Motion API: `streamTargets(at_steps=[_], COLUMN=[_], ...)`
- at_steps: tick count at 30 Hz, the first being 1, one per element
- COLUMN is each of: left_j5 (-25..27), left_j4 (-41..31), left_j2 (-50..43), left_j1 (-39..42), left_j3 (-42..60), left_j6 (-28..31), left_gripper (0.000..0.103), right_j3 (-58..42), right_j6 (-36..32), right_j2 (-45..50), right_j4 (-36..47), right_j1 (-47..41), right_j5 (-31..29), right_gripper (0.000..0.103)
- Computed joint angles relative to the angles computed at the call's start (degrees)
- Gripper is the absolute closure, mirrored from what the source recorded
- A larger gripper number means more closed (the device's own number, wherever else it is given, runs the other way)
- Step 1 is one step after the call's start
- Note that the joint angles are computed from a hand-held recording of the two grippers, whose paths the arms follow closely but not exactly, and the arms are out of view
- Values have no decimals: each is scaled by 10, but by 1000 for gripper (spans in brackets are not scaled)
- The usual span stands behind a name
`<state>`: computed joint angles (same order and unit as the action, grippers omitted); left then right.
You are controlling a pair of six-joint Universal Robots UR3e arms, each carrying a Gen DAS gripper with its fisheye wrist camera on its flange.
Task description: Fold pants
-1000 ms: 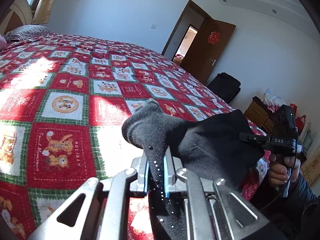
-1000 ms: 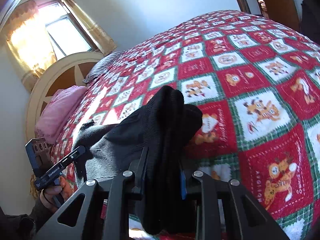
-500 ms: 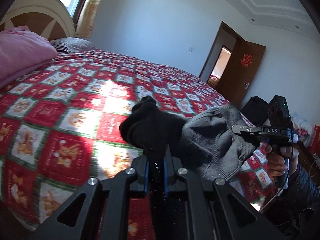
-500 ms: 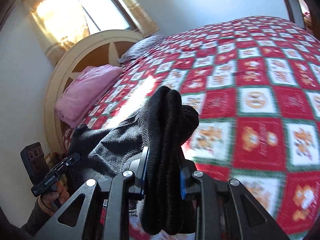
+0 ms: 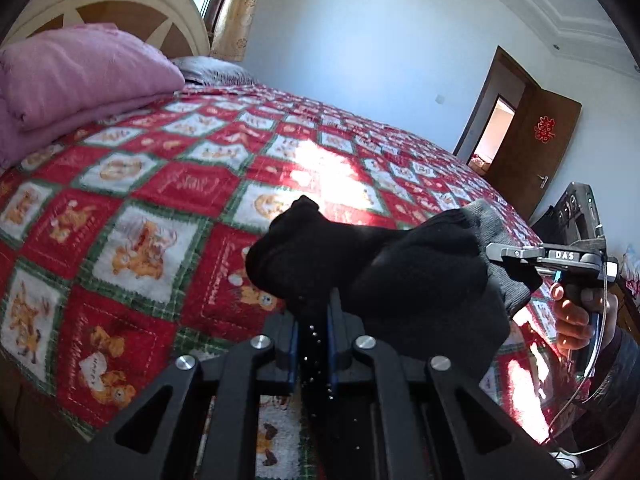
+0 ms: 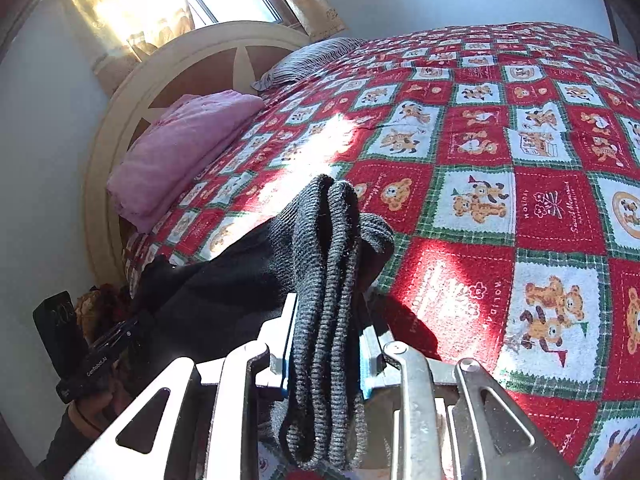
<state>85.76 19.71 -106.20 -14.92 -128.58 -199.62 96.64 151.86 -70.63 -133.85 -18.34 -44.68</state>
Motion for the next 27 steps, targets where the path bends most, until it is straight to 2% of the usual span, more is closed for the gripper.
streamTargets(at_steps=[5, 11, 15, 22, 27], left_j5=[14, 28, 65, 100, 123], left_j4=[15, 16, 2, -33, -63], left_j2=[-17, -17, -14, -9, -10], left_j1=[-6, -10, -26, -42, -59], left_j3=[-10, -12, -5, 11, 31], left_j6=[-12, -12, -14, -11, -9], left_gripper=[77, 74, 56, 38, 37], right_j3=[-16, -12, -3, 41, 62], right_j6=[2, 5, 6, 11, 14], right_j2=[24, 31, 30, 7, -6], right_j4=[7, 8, 6, -41, -58], right_j1=[0, -10, -20, -35, -48], right_j5=[-10, -2, 4, -9, -12], right_gripper=[75, 72, 71, 59, 55])
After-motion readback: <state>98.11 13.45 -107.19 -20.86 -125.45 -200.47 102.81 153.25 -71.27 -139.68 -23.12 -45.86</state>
